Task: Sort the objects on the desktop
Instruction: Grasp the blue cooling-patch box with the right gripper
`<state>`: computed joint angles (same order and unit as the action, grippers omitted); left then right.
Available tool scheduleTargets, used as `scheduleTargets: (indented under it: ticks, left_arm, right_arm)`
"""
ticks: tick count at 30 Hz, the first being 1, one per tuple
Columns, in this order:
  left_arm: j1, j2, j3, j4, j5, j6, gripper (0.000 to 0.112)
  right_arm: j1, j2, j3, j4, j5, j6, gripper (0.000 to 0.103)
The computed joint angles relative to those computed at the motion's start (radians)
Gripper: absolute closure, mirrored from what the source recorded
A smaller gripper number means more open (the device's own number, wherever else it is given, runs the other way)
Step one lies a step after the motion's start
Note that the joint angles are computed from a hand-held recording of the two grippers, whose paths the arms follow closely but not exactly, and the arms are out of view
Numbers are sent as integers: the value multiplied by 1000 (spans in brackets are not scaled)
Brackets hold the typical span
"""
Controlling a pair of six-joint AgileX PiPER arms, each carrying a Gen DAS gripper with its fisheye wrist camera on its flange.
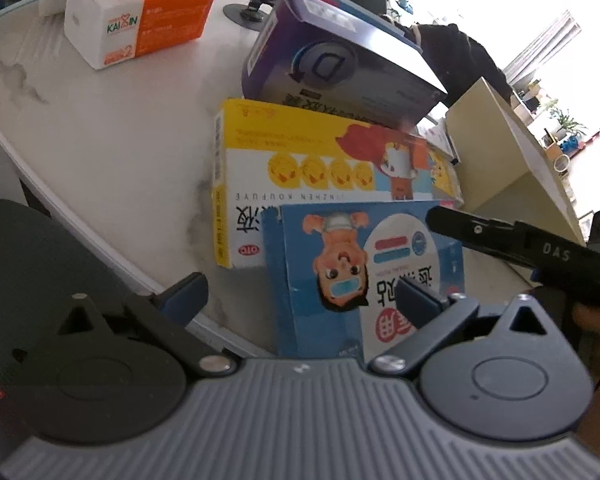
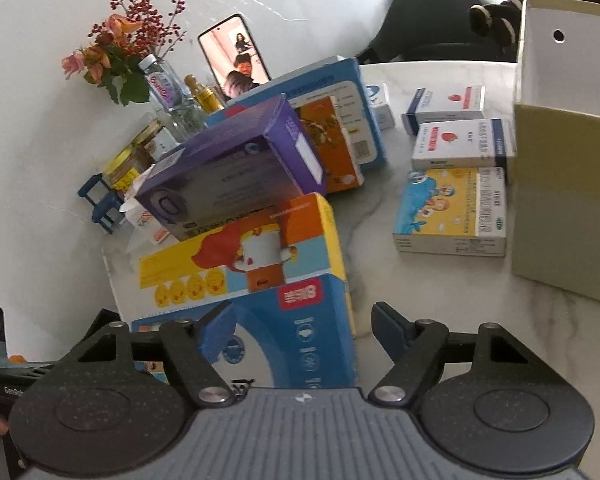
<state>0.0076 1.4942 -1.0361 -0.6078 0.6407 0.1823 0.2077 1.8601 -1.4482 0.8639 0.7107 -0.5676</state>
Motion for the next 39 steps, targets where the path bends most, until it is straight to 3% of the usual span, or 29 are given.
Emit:
scheduleTargets:
  ticks: [9,17,22,29,39]
  left_arm:
    - [-18,-21,22,-100,8,77,22]
    - [-110,-20,6,-9,-60,9,22]
    - [-178,-1,-15,-46,-117,88,21]
    - [-277,67,-45,-237,-216,363,21]
    - [-349,177,-93,-635,-247,865,21]
  right_arm:
    - [20,-28,45,-13,-30,3,36]
    - [9,-97,135,24,-89,-27,37]
    - [-58,-191,255,109,-135,-112,37]
    - [-154,-328,392,157,-197,-160,37]
    - [-278,-468,547,169,-260,-182,37]
